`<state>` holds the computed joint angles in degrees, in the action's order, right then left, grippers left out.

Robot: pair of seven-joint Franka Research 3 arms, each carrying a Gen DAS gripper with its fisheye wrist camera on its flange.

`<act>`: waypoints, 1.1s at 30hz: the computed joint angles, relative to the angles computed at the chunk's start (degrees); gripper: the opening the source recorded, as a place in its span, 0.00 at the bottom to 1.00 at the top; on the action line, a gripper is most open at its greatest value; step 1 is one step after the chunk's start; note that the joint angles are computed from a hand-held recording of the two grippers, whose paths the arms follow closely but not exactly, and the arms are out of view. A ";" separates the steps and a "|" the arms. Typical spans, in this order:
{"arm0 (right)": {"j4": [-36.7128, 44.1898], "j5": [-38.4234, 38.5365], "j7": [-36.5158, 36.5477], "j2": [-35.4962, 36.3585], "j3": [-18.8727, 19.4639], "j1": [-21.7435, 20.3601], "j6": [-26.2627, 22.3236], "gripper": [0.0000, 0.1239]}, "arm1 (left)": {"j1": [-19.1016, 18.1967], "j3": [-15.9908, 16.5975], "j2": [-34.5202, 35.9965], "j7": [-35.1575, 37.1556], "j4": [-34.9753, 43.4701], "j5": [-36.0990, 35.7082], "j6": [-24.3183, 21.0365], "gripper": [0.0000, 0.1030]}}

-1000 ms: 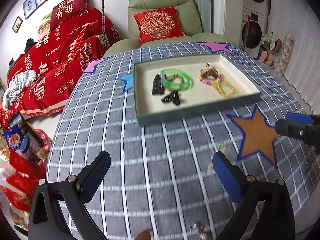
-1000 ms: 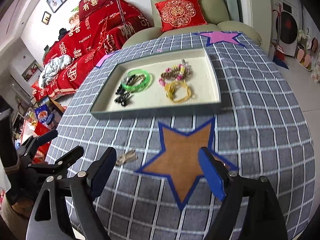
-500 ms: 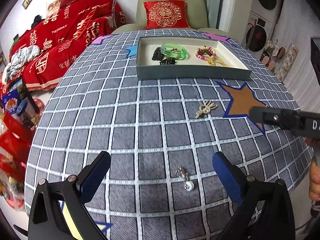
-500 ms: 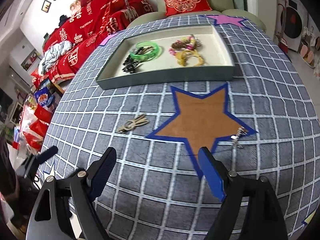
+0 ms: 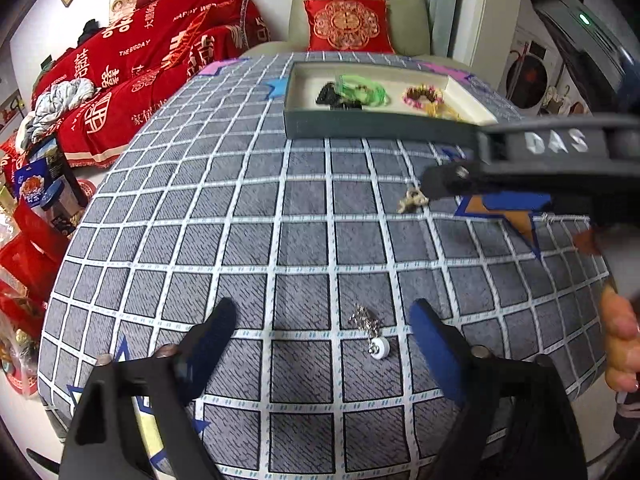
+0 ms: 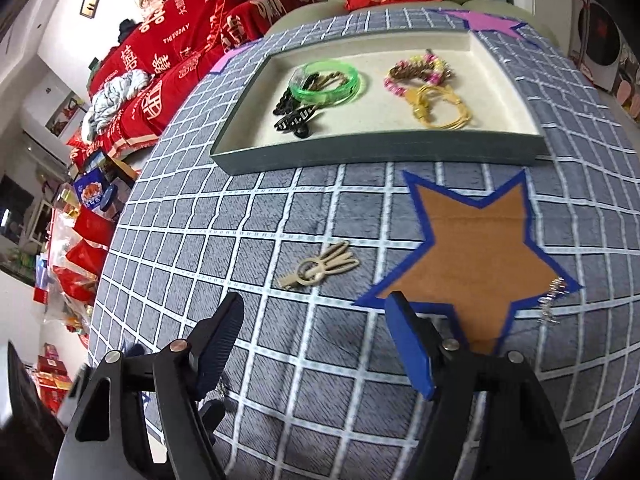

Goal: Organize jewelry
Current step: 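Grasp the silver pendant with the left tool while the right tool grasps the beige bunny-ear clip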

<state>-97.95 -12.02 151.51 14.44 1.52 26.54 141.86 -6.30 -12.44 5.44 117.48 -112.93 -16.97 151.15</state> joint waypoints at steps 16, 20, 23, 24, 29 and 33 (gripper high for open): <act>16.88 -6.36 -3.41 10.95 -2.70 4.54 -16.57 0.28 | -0.38 -0.24 -0.35 -0.26 -2.12 0.43 0.59 0.79; 15.75 -8.12 -3.07 10.06 -2.96 5.17 -17.17 0.09 | -0.44 -0.27 -0.29 0.57 -1.90 -0.14 0.53 0.69; 11.43 -7.99 -2.44 7.53 -2.57 4.48 -13.76 0.06 | -0.30 -0.35 -0.31 1.71 -1.75 -1.17 0.39 0.56; 10.05 -8.28 -2.09 6.69 -2.49 4.39 -12.97 0.05 | -0.30 -0.35 -0.27 1.89 -1.61 -1.29 0.18 0.54; 4.81 -9.40 -0.69 3.63 -1.82 3.60 -9.17 0.04 | 0.05 -0.51 -0.06 4.81 -0.80 -4.08 -1.16 0.21; 2.18 -10.03 0.19 2.05 -1.31 3.08 -7.12 0.04 | 1.14 -0.59 0.64 8.51 1.21 -10.21 -5.58 0.17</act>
